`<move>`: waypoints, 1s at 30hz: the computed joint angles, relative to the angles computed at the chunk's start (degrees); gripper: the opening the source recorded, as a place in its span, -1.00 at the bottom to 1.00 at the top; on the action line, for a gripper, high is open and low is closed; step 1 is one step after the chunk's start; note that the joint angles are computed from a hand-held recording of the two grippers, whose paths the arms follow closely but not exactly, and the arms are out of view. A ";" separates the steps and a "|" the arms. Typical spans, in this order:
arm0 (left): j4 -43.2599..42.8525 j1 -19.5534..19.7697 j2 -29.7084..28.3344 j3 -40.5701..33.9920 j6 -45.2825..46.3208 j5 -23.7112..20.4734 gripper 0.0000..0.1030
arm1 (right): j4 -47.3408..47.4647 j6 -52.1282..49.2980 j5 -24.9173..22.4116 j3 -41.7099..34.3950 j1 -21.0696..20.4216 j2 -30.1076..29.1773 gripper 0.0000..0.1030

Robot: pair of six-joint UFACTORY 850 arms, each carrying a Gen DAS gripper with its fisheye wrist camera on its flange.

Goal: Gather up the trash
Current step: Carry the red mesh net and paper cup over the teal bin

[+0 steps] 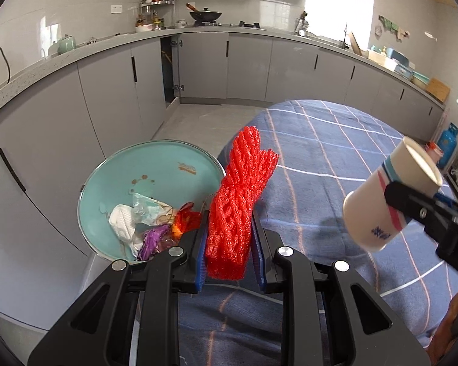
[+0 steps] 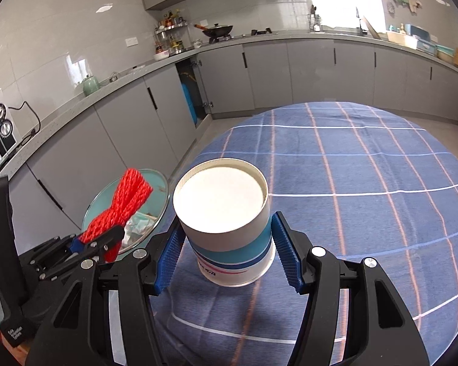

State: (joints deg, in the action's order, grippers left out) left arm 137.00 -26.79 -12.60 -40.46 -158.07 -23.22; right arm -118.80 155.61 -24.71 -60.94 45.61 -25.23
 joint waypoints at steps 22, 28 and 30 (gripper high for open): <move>-3.88 5.19 1.60 0.14 2.27 -0.18 -0.52 | -4.74 1.24 4.83 -8.29 1.14 -4.83 0.13; -4.26 6.27 1.18 0.06 2.18 -0.24 -0.52 | -5.25 0.34 6.26 -11.17 1.38 -6.52 0.13; -4.24 6.72 1.15 0.00 2.17 -0.25 -0.52 | -4.80 -0.36 6.81 -12.25 1.48 -7.18 0.13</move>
State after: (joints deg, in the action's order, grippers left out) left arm 132.75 -20.07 -11.45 -40.46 -155.90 -23.46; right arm -123.60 155.25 -17.90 -73.18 47.10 -32.41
